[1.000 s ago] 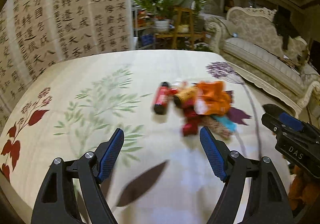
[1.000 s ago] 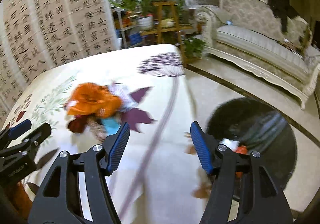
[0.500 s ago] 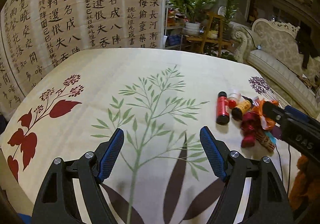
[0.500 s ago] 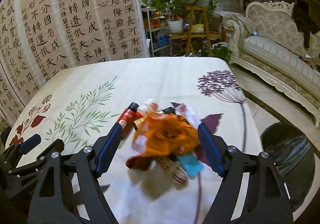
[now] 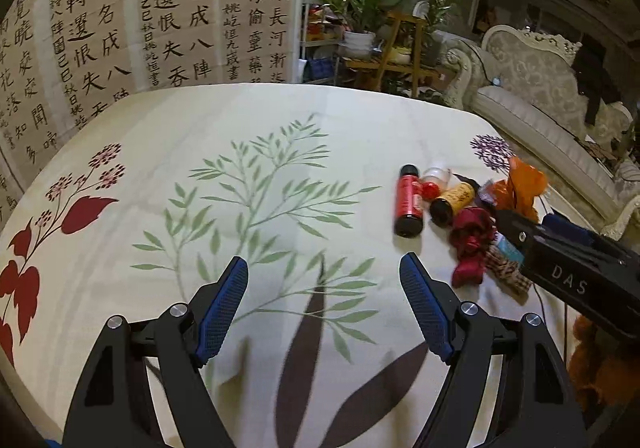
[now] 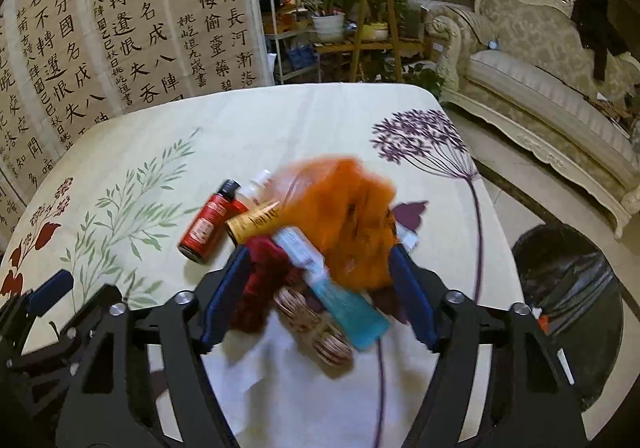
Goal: Collect trash
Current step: 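Grasp the orange plastic bag with the right gripper while the left gripper grasps the red ribbon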
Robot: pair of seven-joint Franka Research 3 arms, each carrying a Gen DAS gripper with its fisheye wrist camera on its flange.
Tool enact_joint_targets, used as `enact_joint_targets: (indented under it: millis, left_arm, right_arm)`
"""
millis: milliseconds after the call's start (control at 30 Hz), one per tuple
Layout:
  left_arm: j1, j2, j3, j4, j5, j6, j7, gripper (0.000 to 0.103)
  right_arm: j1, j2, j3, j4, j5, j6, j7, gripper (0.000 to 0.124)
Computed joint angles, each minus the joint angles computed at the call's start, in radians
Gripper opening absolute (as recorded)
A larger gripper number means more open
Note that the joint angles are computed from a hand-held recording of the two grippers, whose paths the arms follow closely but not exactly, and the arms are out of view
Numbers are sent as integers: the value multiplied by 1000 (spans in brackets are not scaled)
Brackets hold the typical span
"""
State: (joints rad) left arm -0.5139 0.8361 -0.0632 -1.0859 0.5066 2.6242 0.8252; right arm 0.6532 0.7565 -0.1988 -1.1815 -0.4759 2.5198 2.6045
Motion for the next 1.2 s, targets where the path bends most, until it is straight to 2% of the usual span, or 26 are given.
enact_joint_targets:
  millis: [67,300,633,667,733,933,1200]
  left_arm:
    - [-1,10,-6,16,-3,-4,12,76]
    - [-9,27,-4,46,-14,-20,28,76]
    - [-8,53,-7,90,-29,-44,43,76]
    - [-8,58,-8,98,-31,-47,48,76]
    - [-12,68,-7,114,-35,-54,53,76]
    - [-20,113,-18,188,-61,-86,94,76]
    - [-47,203,-29,347,-109,-138,174,76]
  right_arm:
    - [1,-25,-8,-48,-8,30,20,56]
    - [-4,-37,-19,-69,-18,47,49,56]
    - [-57,60,15,81,56,-10,-70,57]
    - [-59,65,15,88,63,-12,-77,55]
    - [-56,69,10,91,69,-16,-84,41]
    - [-29,21,-20,6,41,40,-52,41]
    - [15,-111,-76,-187,-70,106,79,41]
